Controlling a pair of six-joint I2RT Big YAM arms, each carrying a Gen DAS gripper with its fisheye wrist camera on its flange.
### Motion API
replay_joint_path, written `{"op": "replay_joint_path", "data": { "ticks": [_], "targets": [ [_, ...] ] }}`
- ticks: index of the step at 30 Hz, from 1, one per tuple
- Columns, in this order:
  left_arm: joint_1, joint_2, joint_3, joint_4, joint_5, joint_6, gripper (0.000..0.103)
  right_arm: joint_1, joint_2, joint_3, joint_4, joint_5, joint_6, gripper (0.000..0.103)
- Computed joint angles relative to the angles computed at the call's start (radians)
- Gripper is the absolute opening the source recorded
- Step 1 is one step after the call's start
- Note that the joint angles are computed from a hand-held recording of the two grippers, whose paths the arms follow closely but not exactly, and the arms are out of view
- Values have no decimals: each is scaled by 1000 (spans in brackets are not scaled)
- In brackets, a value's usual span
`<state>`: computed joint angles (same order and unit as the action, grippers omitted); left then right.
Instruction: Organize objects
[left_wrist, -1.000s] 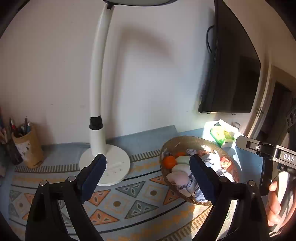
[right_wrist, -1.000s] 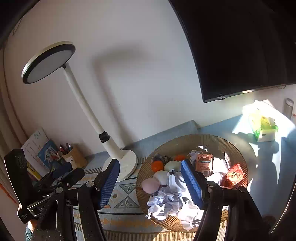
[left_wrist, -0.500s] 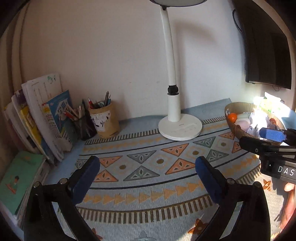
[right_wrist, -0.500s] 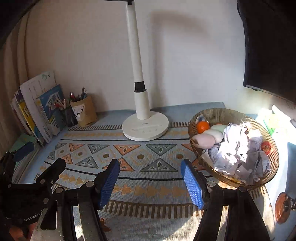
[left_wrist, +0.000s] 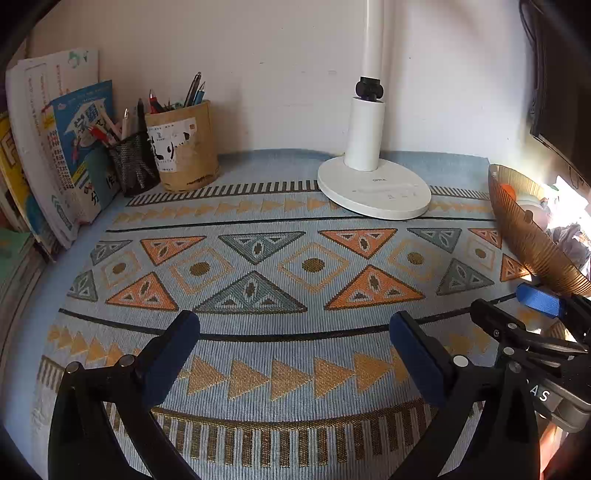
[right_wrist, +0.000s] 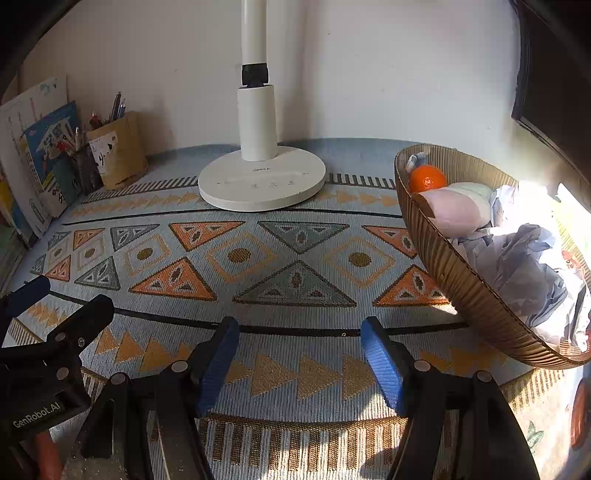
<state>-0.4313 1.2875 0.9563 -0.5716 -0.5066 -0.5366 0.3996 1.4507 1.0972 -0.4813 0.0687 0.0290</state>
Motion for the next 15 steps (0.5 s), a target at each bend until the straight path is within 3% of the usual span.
{"op": "replay_joint_path", "data": {
  "ticks": [9,15],
  "targets": [
    [47,38,25,-92,87,-99,102,-5,-3,-9,2,-18,-1,67],
    [46,76,59,-150,110,-91,102,-22,6,1,-18,-51,30,68]
  ]
}}
